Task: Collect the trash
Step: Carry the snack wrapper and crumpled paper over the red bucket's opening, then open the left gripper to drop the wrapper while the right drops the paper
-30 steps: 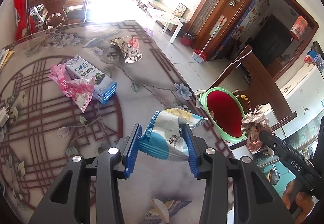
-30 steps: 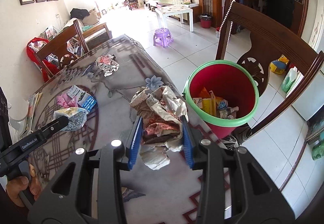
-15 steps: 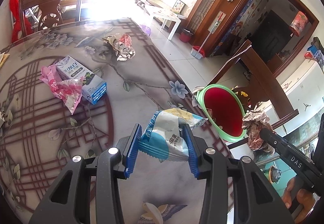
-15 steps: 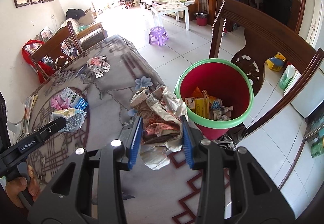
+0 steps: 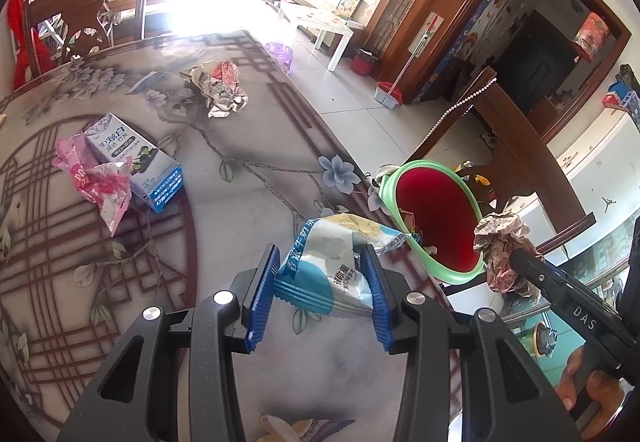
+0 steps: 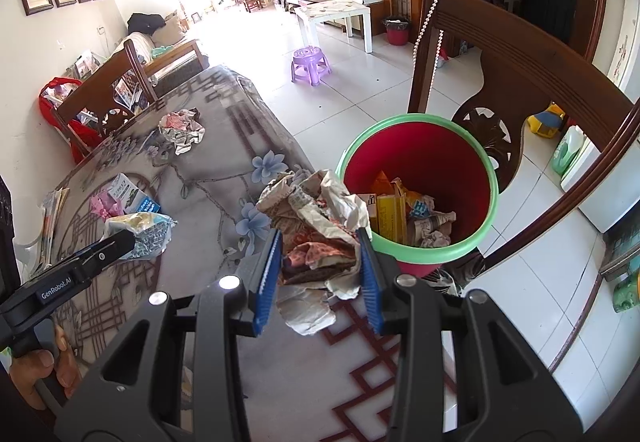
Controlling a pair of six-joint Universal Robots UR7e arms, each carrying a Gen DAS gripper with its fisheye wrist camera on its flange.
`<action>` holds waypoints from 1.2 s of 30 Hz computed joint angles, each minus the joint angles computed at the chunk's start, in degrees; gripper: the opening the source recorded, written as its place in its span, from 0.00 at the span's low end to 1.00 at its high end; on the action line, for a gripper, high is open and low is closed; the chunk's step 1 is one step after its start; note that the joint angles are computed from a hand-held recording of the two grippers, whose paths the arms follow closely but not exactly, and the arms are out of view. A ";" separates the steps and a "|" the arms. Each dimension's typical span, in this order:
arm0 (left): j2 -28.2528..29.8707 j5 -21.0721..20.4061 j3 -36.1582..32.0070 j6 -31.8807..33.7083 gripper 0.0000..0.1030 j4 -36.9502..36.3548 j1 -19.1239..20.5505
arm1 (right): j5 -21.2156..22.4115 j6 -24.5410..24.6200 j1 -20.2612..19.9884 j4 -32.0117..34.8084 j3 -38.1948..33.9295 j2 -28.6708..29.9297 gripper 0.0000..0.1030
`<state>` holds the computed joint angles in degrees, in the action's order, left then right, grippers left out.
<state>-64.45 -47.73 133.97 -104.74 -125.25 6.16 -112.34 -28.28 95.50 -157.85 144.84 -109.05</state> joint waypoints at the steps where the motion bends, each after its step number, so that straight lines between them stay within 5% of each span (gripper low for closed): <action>1: 0.32 0.16 -0.26 0.37 0.38 -0.25 0.30 | 0.12 -0.18 -0.23 -0.01 -0.20 0.15 0.35; 25: 7.75 2.57 -7.55 5.57 0.38 -2.70 5.46 | 3.08 -5.48 -6.64 -0.19 -6.42 5.53 0.36; 36: 11.26 2.58 -11.64 8.86 0.38 -2.93 8.44 | 1.83 -10.33 -9.22 -6.33 -10.51 13.73 0.36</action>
<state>-53.20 -45.15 122.32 -95.88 -128.19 14.59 -110.52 -38.61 86.27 -164.18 134.33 -95.32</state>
